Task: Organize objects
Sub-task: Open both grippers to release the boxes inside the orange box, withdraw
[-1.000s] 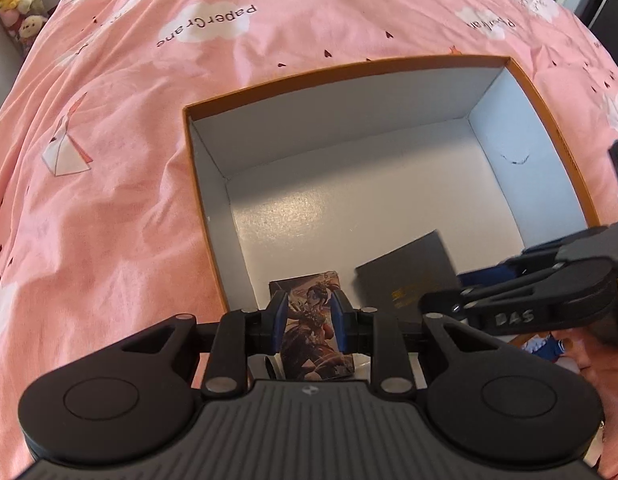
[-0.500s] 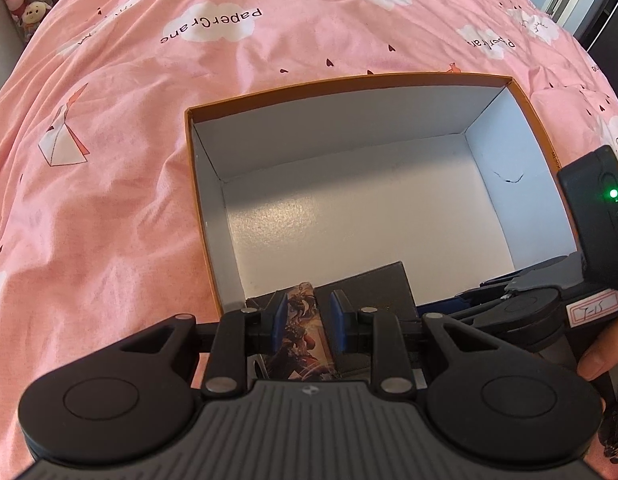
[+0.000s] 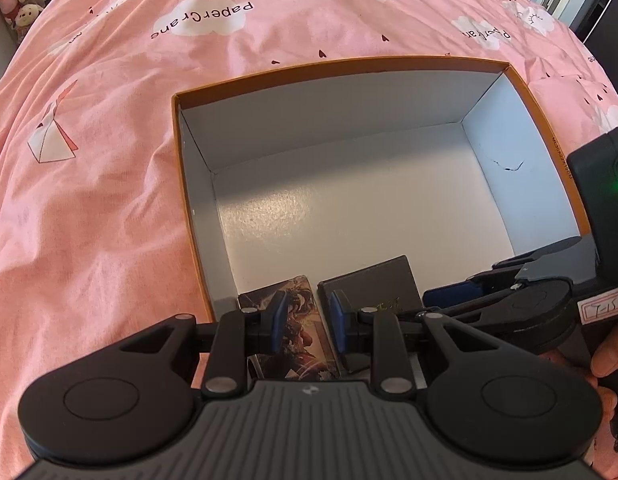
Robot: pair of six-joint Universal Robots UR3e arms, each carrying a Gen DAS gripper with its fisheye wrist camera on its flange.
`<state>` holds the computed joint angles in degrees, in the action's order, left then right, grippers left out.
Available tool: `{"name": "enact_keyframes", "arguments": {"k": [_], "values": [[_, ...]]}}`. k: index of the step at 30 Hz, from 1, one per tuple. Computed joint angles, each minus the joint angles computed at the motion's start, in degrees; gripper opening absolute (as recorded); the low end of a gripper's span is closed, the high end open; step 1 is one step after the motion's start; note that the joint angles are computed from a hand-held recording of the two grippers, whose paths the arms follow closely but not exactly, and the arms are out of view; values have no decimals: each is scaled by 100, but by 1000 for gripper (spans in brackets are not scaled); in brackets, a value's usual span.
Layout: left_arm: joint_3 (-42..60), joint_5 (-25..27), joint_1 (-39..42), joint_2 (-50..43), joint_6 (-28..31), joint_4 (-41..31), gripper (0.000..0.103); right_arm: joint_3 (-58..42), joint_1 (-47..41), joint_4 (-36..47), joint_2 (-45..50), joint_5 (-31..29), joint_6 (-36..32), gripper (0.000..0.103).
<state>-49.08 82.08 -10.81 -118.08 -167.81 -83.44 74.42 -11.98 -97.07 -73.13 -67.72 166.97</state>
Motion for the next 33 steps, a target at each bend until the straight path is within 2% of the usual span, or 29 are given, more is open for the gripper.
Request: {"name": "enact_keyframes", "arguments": {"k": [3,13,17,19,26,29,31,33], "values": [[-100,5,27,51,-11,40,29,77,-127,118,-15,298,-50,39],[-579,-274,111,430,-62,316,29,338,-148,-116,-245,351,-347,39],[-1164,-455,154,1035,-50,543,29,890,-408,-394,-1003,535,-615,39],[-1511,-551,158,1435,-26,615,29,1128,-646,-282,-1505,673,-782,39],[-2965,-919,246,2735,-105,875,29,1903,-1972,1080,-3465,1389,-1956,39],[-3571,-976,228,3136,-54,985,29,2048,-2407,1579,-4079,1352,-2299,39],[-3909,-976,155,3322,33,1066,29,1966,-2701,2353,-4329,1322,-2749,39],[-4101,-843,16,3373,-54,1043,29,2149,-2668,2567,-4494,1128,-2961,39]]}}
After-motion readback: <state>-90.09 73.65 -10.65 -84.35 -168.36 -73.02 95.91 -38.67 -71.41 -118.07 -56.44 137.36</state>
